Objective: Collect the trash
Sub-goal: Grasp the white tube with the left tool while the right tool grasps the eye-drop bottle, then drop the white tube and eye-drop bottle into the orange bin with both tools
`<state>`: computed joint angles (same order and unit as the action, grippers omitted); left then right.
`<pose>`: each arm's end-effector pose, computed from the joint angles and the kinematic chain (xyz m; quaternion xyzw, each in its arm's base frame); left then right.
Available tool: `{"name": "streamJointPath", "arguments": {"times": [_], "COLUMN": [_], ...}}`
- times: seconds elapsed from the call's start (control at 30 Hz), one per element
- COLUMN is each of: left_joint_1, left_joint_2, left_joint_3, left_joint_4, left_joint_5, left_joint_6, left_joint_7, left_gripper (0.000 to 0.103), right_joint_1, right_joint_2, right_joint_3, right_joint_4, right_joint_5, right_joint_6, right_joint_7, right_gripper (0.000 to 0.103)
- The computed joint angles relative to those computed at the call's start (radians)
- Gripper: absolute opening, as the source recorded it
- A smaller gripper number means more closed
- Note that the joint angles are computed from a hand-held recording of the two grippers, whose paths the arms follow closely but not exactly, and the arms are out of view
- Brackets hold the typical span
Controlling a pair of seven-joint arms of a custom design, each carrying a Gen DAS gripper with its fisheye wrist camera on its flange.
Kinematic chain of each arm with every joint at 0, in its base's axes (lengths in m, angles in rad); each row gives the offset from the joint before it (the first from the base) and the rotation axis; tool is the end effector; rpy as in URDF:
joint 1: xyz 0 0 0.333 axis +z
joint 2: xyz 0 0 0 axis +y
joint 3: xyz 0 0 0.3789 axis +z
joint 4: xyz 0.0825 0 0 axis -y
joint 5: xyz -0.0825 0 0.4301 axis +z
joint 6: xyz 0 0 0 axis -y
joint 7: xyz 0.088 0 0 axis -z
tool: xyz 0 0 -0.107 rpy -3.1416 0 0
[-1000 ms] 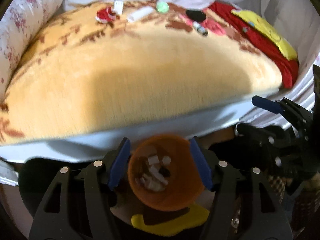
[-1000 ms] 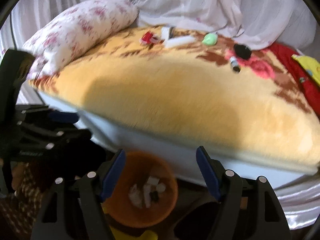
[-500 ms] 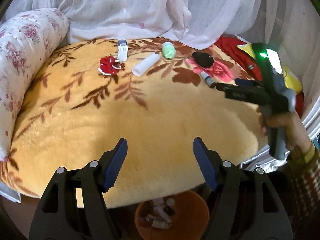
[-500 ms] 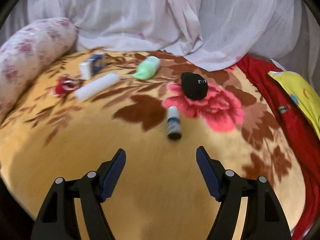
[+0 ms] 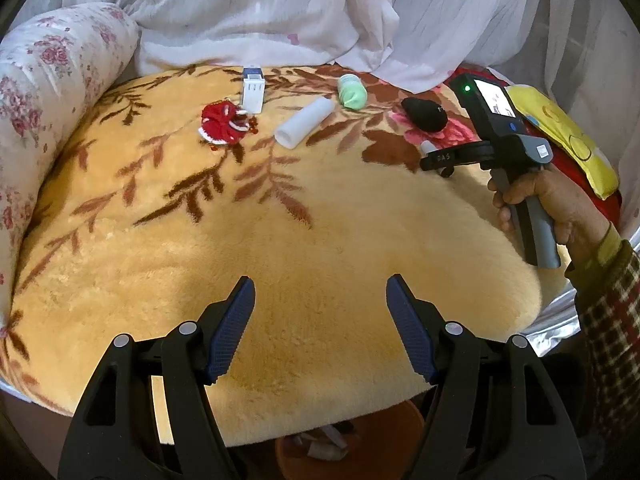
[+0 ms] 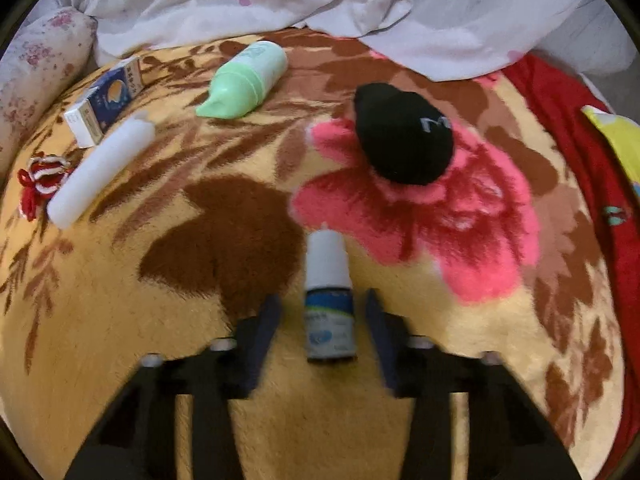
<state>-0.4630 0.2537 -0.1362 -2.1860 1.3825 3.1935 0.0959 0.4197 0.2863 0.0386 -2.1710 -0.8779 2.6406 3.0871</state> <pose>0.4415 -0.4093 0.3415 -0.4741 0.8072 -0.3329 0.1133 0.5482 0.2919 0.2973 -0.5688 0.7843 -0.2109 0.1296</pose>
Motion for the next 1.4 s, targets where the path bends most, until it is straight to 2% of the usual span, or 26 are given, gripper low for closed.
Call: {"name": "streamJointPath", "arguments": {"times": [0.1,0.2,0.27,0.3,0.33,0.37,0.4,0.5,0.57,0.63,0.9,0.97,1.0,1.07,1.17,1.23,1.4], "left_joint_1": [0.018,0.055,0.108,0.166,0.202,0.265,0.298,0.300,0.281,0.289,0.110,0.085,0.072,0.077,0.044,0.006,0.019], "left_joint_2": [0.015,0.042,0.072,0.103,0.128,0.172,0.206,0.297,0.355,0.405,0.539,0.561,0.575,0.598,0.549,0.493,0.360], "left_joint_3": [-0.019,-0.059,-0.118,-0.183,-0.225,-0.301,-0.346,-0.372,-0.369,-0.398,-0.258,-0.239,-0.228,-0.250,-0.188,-0.124,-0.120], "left_joint_4": [0.013,0.041,0.074,0.103,0.127,0.167,0.198,0.314,0.396,0.456,0.710,0.748,0.771,0.804,0.735,0.660,0.475], "left_joint_5": [-0.061,-0.179,-0.270,-0.334,-0.373,-0.423,-0.459,-0.501,-0.524,-0.569,-0.623,-0.649,-0.665,-0.731,-0.739,-0.729,-0.778], "left_joint_6": [0.002,0.000,-0.003,-0.010,-0.016,-0.039,-0.060,-0.121,-0.164,-0.205,-0.366,-0.392,-0.412,-0.466,-0.388,-0.325,-0.270], "left_joint_7": [0.066,0.204,0.326,0.416,0.473,0.563,0.629,0.751,0.820,0.901,1.016,1.044,1.055,1.109,1.065,1.010,0.957], "left_gripper": [0.067,0.067,0.067,0.067,0.067,0.067,0.067,0.067,0.067,0.067,0.067,0.067,0.056,0.028,0.023,0.022,0.022], "right_joint_1": [0.030,0.044,0.054,0.061,0.058,0.060,0.059,0.057,0.057,0.055,0.053,0.053,0.053,0.055,0.057,0.059,0.071], "right_joint_2": [-0.041,-0.080,-0.114,-0.135,-0.148,-0.166,-0.182,-0.216,-0.235,-0.245,-0.269,-0.269,-0.268,-0.269,-0.273,-0.278,-0.298], "right_joint_3": [-0.027,-0.024,-0.010,0.002,0.013,0.025,0.037,0.070,0.087,0.098,0.119,0.121,0.122,0.124,0.126,0.128,0.141], "right_joint_4": [-0.039,-0.072,-0.096,-0.111,-0.119,-0.132,-0.143,-0.168,-0.183,-0.191,-0.202,-0.201,-0.200,-0.200,-0.204,-0.206,-0.214], "right_joint_5": [-0.130,-0.268,-0.369,-0.418,-0.450,-0.491,-0.522,-0.578,-0.619,-0.646,-0.701,-0.708,-0.707,-0.700,-0.704,-0.707,-0.706], "right_joint_6": [0.037,0.066,0.062,0.051,0.047,0.043,0.046,0.036,0.029,0.026,0.016,0.016,0.015,0.004,-0.001,-0.003,-0.019], "right_joint_7": [0.131,0.260,0.353,0.401,0.431,0.474,0.507,0.566,0.609,0.638,0.685,0.687,0.687,0.684,0.694,0.699,0.703], "right_gripper": [0.023,0.023,0.023,0.023,0.023,0.023,0.023,0.023,0.023,0.023,0.023,0.023,0.023,0.023,0.023,0.023,0.023]}}
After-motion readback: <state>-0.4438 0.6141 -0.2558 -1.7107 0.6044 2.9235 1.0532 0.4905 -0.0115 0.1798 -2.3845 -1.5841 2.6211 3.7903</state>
